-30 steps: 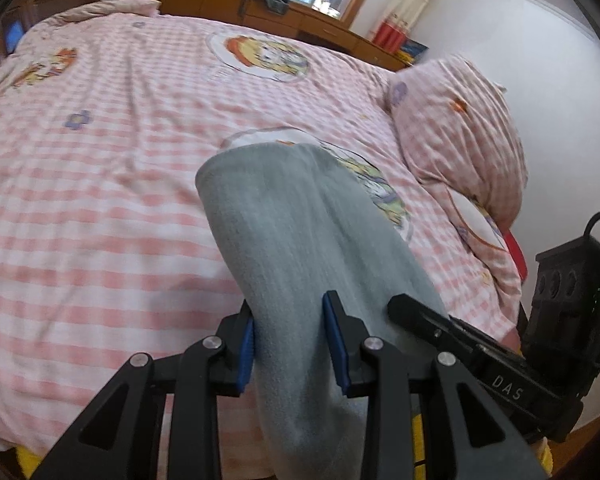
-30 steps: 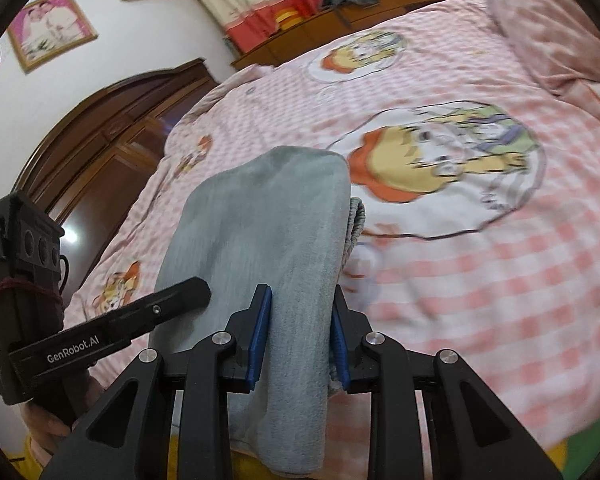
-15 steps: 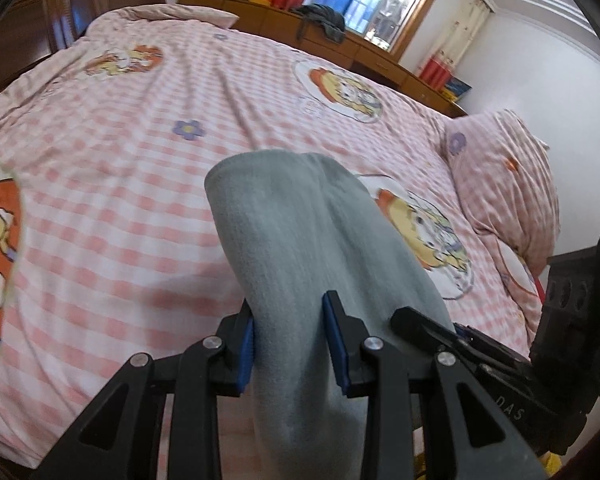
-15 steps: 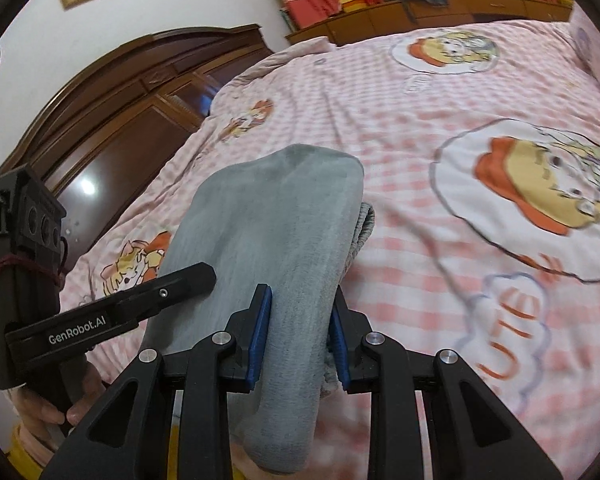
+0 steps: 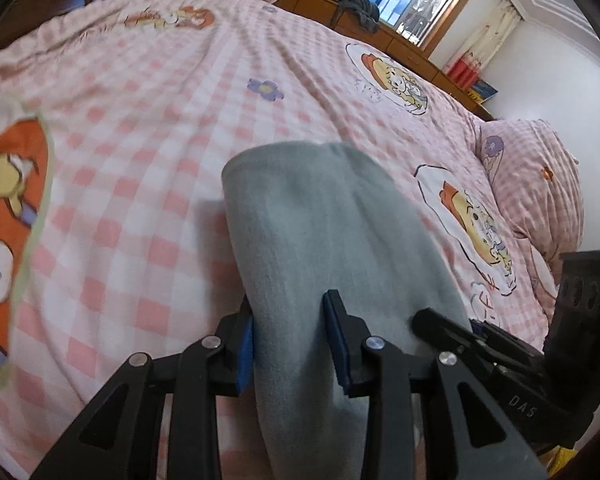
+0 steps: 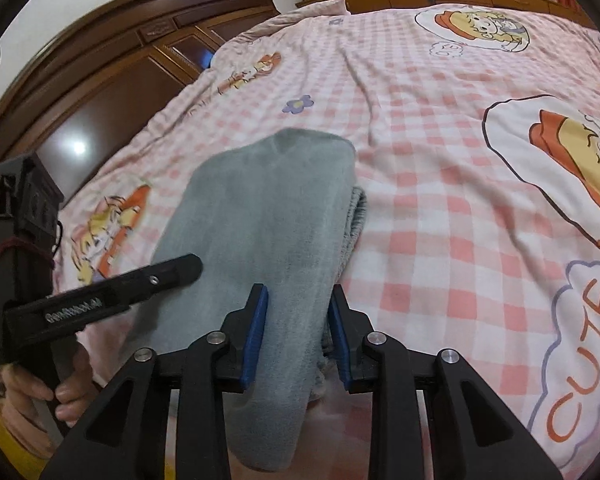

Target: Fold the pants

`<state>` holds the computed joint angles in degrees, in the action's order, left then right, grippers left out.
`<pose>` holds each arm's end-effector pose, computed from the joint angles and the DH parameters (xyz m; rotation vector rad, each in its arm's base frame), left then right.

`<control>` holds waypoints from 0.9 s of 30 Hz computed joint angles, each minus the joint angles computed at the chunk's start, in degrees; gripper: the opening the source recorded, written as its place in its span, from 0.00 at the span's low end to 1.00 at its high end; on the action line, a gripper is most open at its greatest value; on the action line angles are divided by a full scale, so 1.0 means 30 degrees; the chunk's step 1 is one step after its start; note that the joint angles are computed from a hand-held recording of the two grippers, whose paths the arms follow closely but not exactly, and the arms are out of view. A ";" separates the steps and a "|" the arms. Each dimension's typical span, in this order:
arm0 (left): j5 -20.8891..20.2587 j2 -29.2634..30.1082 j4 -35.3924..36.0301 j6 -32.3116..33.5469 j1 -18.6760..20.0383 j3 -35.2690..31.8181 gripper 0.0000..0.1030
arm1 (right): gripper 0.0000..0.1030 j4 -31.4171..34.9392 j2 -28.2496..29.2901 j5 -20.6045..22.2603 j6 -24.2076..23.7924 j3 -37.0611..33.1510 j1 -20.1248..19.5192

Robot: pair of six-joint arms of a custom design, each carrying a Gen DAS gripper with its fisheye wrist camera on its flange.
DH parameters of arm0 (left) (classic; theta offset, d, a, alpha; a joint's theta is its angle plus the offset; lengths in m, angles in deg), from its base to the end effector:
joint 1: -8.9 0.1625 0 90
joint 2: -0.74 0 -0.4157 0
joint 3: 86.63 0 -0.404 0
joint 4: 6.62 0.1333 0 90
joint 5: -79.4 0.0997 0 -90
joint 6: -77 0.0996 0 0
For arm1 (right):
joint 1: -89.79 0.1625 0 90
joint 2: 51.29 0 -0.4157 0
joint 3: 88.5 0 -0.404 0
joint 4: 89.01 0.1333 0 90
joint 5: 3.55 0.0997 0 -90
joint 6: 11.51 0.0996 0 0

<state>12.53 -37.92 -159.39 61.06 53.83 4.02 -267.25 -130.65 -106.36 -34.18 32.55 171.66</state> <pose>-0.3656 -0.6083 0.0325 0.6615 2.7641 -0.5262 0.0369 -0.5280 0.3079 0.2004 -2.5427 0.9806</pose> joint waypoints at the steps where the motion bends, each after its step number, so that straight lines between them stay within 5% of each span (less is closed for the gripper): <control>1: -0.0046 -0.0052 -0.0285 -0.0009 0.0004 0.0175 0.34 | 0.30 0.0027 -0.0025 0.0039 0.0008 0.0020 -0.0030; 5: 0.0495 -0.0164 0.0087 -0.0075 -0.0296 0.0144 0.34 | 0.30 0.0511 -0.0335 -0.0239 0.0522 -0.0053 0.0068; 9: 0.1655 -0.0541 -0.0204 0.0131 -0.0991 0.0515 0.34 | 0.30 -0.1356 -0.0777 -0.1170 0.0566 0.0560 0.0544; 15: 0.2742 -0.0164 -0.1620 0.0898 -0.1506 0.0197 0.34 | 0.25 -0.1776 -0.0150 -0.0778 -0.0520 -0.0157 0.1110; 22: 0.3638 0.1859 -0.0224 0.1162 -0.0813 -0.2051 0.27 | 0.19 -0.1738 0.2015 -0.2322 -0.1142 -0.1433 0.1099; 27: 0.3291 0.1394 -0.0761 0.0862 -0.0755 -0.1308 0.26 | 0.17 -0.1110 0.1672 -0.2238 -0.1213 -0.1405 0.0980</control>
<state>22.40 -33.74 -161.67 63.64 51.57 0.09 -270.58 -125.63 -113.07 -37.82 28.34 174.60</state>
